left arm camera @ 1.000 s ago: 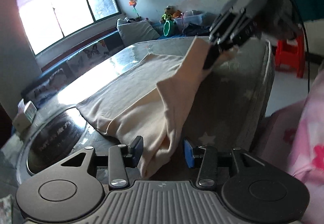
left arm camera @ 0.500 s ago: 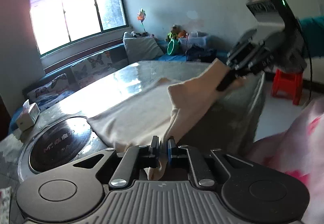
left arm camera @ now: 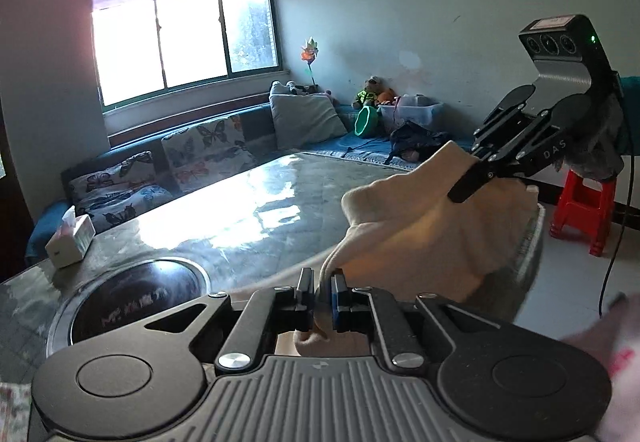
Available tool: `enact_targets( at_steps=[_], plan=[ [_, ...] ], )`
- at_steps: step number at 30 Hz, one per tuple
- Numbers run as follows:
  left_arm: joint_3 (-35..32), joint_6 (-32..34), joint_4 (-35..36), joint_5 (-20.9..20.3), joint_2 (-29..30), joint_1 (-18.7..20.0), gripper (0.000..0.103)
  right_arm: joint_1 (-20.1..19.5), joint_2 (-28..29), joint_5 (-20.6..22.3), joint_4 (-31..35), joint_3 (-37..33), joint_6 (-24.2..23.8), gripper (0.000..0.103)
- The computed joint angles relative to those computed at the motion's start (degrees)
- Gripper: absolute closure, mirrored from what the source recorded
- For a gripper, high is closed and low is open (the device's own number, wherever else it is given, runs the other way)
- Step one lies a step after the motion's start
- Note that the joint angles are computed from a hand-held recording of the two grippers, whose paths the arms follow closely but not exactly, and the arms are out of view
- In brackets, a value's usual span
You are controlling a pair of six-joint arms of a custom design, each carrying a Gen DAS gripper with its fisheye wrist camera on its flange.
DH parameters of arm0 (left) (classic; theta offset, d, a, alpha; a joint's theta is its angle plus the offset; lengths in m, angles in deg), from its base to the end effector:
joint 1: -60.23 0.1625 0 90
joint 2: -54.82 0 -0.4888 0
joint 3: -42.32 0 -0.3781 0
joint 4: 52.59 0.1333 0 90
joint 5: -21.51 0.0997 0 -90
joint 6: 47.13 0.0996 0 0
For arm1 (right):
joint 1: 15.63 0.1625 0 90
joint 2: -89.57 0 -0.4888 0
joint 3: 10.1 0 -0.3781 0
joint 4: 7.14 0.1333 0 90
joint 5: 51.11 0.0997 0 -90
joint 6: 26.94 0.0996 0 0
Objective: Fold clothes
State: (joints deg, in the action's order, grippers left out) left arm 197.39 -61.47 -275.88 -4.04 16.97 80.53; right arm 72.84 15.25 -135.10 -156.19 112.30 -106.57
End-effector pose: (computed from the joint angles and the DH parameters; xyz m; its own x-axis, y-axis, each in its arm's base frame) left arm -0.2234 -0.3206 0.1125 -0.5951 0.2254 -0.7714 0.7781 0.4017 -0.4829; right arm 0.1303 -0.5051 0.2735 -0.2048 -0.9642 0.1687 -0.9737 0.1832 -0.1354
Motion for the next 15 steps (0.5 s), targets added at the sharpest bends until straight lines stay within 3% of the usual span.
enact_targets(
  at_steps=[8, 11, 15],
  plan=[
    [-9.29, 19.14, -4.92, -4.88, -2.01, 13.78, 0.095, 3.03, 10.54, -3.80, -1.02, -9.41, 3.50, 0.095],
    [-13.41, 22.69, -3.86, -7.19, -1.97, 19.13, 0.095, 3.14, 15.66, -5.91, -3.08, -12.60, 5.07, 0.094],
    [-16.82, 22.44, -0.57, -8.25, -0.96, 23.92, 0.094, 2.57, 21.60, -8.48, -5.74, -15.85, 7.97, 0.089]
  ],
)
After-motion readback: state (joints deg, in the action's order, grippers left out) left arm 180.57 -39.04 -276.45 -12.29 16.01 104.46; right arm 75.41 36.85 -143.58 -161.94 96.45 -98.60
